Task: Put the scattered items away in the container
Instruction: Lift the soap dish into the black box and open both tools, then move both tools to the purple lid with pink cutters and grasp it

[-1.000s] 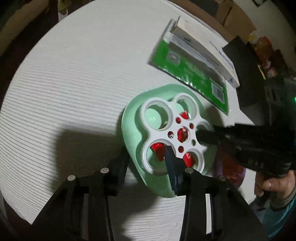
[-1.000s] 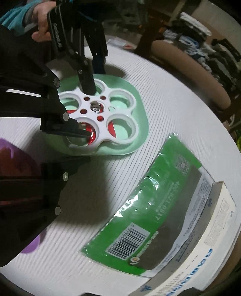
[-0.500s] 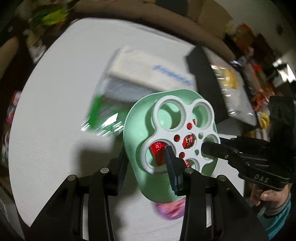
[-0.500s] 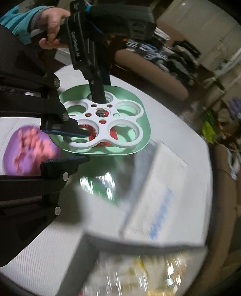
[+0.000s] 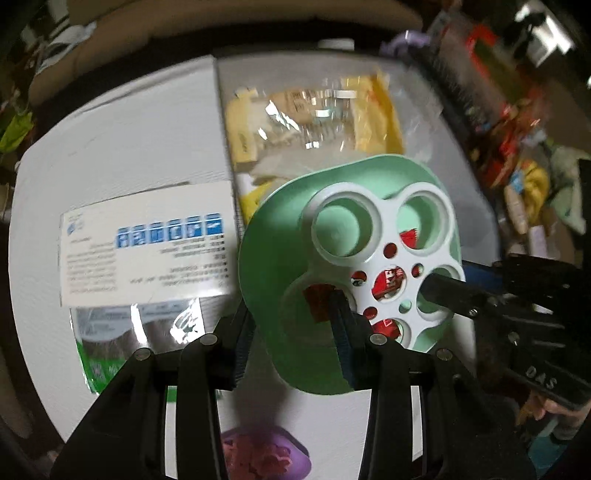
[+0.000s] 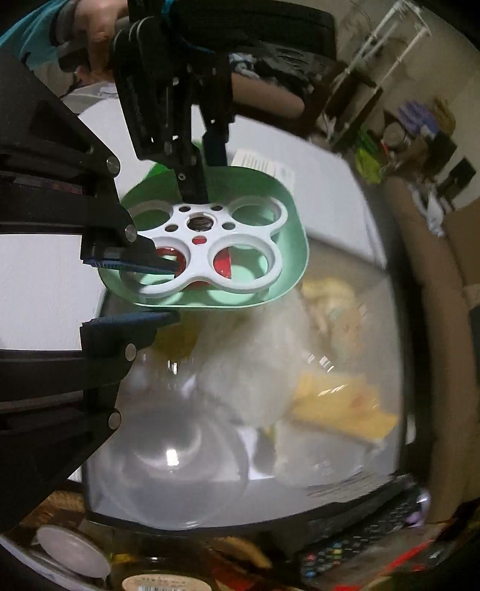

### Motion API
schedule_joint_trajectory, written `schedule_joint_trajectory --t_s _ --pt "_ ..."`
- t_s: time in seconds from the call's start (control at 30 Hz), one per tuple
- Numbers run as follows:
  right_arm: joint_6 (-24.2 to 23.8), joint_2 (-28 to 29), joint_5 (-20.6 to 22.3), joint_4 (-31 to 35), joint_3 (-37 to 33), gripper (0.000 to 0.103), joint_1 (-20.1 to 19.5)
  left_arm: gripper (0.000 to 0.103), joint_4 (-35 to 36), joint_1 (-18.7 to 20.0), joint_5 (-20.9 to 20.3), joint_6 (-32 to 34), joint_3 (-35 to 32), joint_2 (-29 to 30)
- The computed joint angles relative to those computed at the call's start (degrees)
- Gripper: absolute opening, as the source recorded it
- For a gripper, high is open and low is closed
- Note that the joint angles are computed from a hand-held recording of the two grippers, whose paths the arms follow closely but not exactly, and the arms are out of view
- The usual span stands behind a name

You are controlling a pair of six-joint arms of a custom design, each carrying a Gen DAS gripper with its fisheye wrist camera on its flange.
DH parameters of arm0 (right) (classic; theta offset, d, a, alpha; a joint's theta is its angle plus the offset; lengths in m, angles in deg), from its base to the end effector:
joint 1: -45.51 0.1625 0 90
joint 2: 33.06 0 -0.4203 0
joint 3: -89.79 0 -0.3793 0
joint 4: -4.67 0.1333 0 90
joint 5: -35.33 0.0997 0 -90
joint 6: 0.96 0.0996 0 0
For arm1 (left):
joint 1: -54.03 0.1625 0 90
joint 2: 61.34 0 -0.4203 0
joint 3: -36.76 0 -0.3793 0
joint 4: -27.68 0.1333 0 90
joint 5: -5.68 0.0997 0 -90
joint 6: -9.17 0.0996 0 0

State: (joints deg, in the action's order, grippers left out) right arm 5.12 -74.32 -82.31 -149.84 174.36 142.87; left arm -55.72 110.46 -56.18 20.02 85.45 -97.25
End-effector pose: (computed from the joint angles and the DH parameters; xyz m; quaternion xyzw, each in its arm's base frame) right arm 0.1782 -0.6997 0.1333 -0.0333 -0.9549 0.2049 0.2123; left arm -0.2785 -0.7456 0.2092 0.3993 0.8698 0.1129 0.2671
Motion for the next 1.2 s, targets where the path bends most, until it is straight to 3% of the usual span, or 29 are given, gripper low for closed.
schedule_joint_trajectory --t_s 0.17,0.33,0.43,0.57,0.63,0.7,0.87,1.0,1.1,1.2 --pt "-1.3 2.8 -2.3 6.4 -3.9 0.021 -1.5 0.041 2.1 -1.1 7.9 1.6 0.0 2.8" --pt "-3.1 3.3 -4.3 6.6 -4.3 0.016 -1.8 0.045 -4.6 -2.9 18.8 5.5 9.5 1.6" --pt "-3.0 3.8 -5.8 9.1 -5.3 0.018 -1.4 0.046 -6.8 -3.3 22.2 6.7 12.7 0.9" --pt "-3.1 3.7 -8.2 11.1 -5.4 0.022 -0.6 0.049 -2.5 -2.5 19.6 6.0 9.1 0.8" --pt "-3.0 3.2 -9.2 10.1 -4.4 0.038 -0.2 0.056 -2.0 -2.2 20.0 6.1 8.3 0.5" --pt "-3.4 2.4 -8.8 8.3 -3.1 0.041 0.0 0.056 -1.3 -1.8 20.0 5.8 7.9 0.3" --pt "-4.9 0.7 -8.7 0.8 0.7 0.041 0.8 0.059 -1.2 -1.5 17.1 5.1 8.0 -0.4" --pt "-4.2 0.7 -8.5 -0.2 0.5 0.041 1.3 0.073 -2.2 -1.3 14.4 4.6 7.5 -1.1" --pt "-4.1 1.8 -8.9 -0.7 -1.0 0.041 1.7 0.073 -2.2 -1.2 10.3 4.4 5.2 -1.4" --pt "-5.3 0.6 -9.6 -5.8 2.4 0.041 2.6 0.073 -6.7 -0.8 5.9 5.7 8.1 -5.8"
